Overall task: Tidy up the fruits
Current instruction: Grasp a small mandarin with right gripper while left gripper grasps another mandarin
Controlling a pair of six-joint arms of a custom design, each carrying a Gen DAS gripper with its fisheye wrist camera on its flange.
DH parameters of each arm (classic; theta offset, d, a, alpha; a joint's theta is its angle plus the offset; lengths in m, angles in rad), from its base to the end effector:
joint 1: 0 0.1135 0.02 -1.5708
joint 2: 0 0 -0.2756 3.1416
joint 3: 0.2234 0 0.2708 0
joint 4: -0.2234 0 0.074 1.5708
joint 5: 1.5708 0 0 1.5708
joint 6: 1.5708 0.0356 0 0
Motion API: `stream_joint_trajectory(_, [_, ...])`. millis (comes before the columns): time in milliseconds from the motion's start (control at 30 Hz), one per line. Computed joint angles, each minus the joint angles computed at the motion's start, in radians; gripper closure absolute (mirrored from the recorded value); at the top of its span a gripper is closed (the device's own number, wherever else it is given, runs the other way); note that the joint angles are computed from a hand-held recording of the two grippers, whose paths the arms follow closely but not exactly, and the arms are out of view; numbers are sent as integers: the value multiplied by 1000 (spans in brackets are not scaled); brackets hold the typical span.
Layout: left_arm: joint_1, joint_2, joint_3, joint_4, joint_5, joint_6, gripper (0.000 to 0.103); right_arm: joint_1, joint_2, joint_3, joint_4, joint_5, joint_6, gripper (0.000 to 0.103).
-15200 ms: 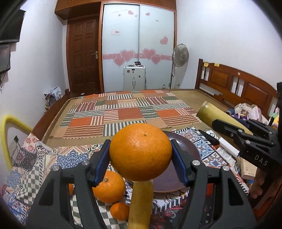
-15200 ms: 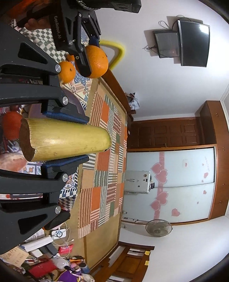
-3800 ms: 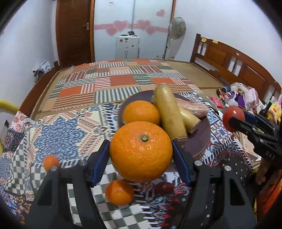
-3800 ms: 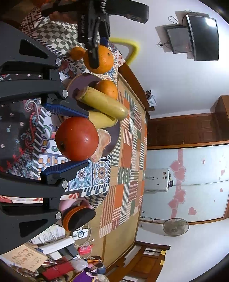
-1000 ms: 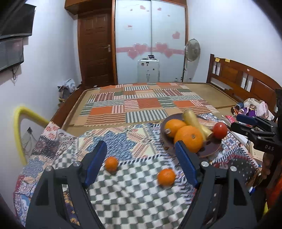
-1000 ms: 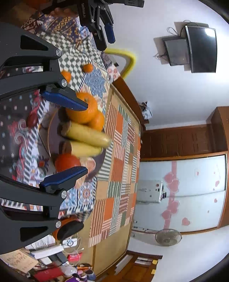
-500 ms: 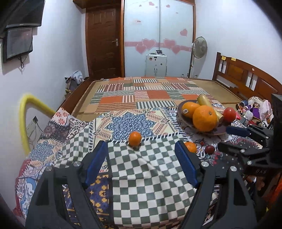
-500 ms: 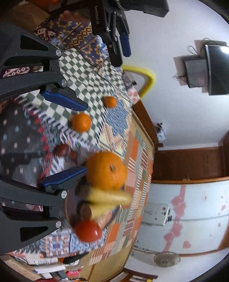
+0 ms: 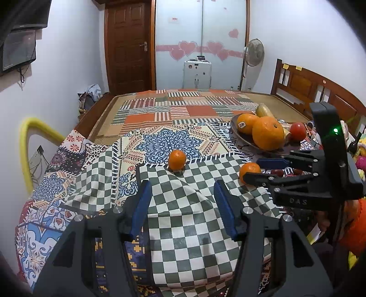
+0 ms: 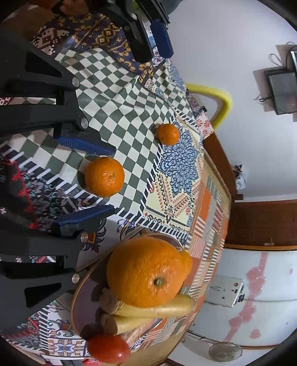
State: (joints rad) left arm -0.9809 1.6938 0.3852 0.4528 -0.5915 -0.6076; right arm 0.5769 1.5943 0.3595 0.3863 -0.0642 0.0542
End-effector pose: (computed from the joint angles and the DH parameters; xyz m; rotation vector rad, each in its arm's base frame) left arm 0.1545 -0.1951 0.0693 0.1649 2.2449 -0.1184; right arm 0.2021 0.1342 0.0773 -0.6617 2.3589 0.3619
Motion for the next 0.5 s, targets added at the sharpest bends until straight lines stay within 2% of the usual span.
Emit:
stream_joint_trajectory(100, [27, 9, 2, 11, 36, -2, 47, 10, 21, 22, -22, 1, -3, 68])
stream_joint_trajectory(267, [71, 3, 11, 4, 69, 2, 46, 4, -6, 3, -11, -21, -6, 68])
stream_joint_trajectory(367, [95, 1, 34, -18, 84, 0, 46, -1, -95, -42, -17, -20, -8, 68])
stream_joint_trajectory(500, [131, 27, 83, -41, 124, -2, 46, -19, -289, -105, -73, -13, -20, 68])
